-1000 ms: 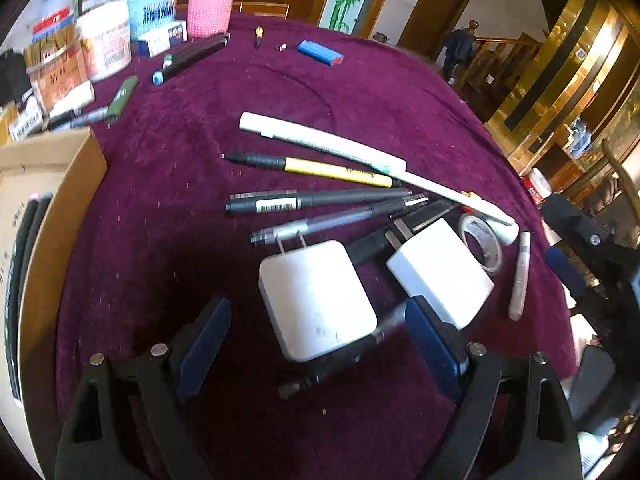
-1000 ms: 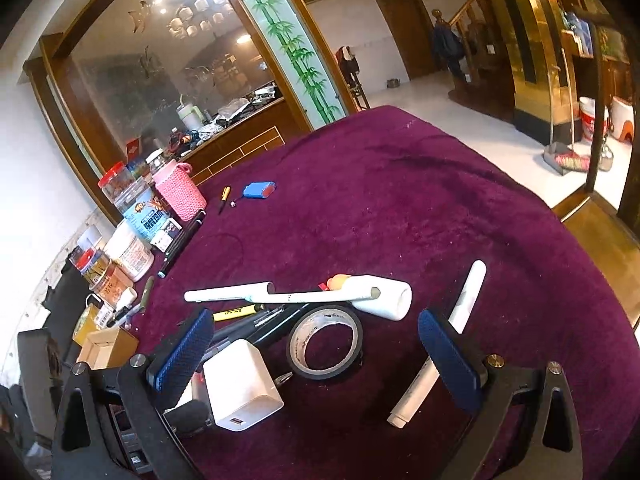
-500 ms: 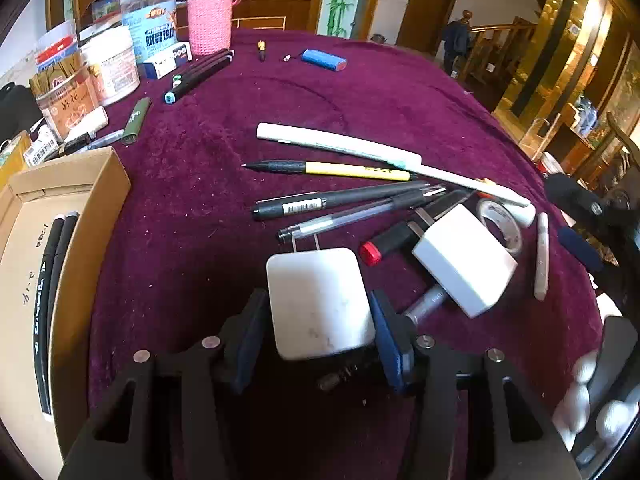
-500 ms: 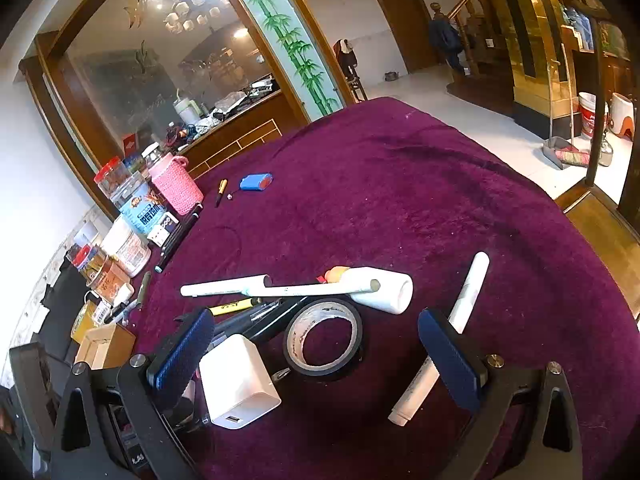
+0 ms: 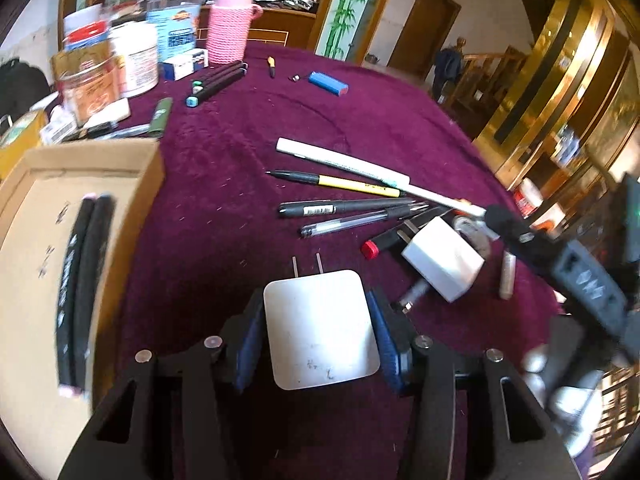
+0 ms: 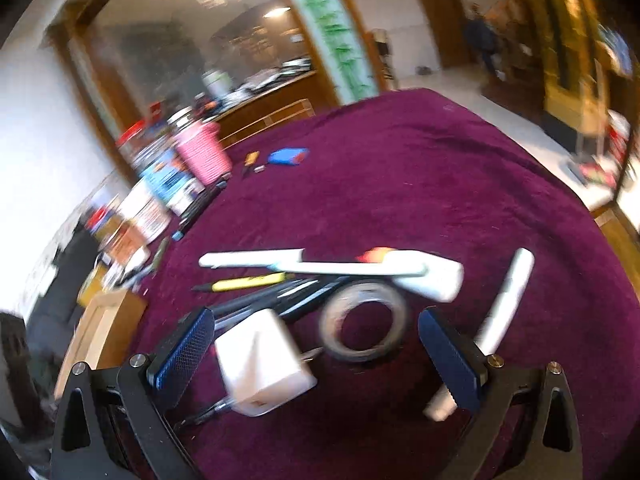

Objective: Organize rigid objects
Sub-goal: 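Grasp a white charger with the left tool while the right tool grasps another charger, then carry both white chargers into the cardboard tray and open both tools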

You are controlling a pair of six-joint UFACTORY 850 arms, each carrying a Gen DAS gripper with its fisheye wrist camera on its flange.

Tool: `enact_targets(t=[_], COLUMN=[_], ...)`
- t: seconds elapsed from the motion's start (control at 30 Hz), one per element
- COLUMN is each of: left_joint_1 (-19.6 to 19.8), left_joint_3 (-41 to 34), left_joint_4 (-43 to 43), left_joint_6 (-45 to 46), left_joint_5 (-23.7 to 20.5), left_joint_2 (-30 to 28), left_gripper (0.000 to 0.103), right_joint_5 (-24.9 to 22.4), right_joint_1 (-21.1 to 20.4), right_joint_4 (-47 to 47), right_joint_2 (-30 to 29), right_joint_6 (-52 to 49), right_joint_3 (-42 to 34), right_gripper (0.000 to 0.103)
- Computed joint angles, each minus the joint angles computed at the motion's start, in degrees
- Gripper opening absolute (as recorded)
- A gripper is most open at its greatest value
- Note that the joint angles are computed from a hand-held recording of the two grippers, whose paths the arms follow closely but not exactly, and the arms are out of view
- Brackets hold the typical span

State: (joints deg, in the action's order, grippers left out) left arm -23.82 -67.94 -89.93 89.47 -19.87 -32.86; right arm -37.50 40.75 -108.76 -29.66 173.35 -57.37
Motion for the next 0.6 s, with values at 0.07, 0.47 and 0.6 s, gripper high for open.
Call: enact_targets(t=[0.07,0.47,0.6], left_joint_1=[1.0,9.1,11.7], left_joint_3=[1.8,8.1,8.4], left_joint_4=[-0.9,-6.9,-7.1], left_joint_6=[1.4,8.1,8.0], left_joint_5=[-1.1,-6.4,-8.0], left_joint_2=[1.7,6.5,6.3], left_gripper=[0.049,0.049,0.049], right_joint_5=[0.5,1.3,1.8], right_joint_1=[0.5,1.0,0.7], right_joint_4=[1.7,32.8,40.8], right_joint_2=[-1.2,-10.1,-11.0], right_joint_6=[-5.7,-50.8,-60.1], right_joint_3=[-2.2,-17.4,-19.5], right_gripper=[0.102,0.073,0.056])
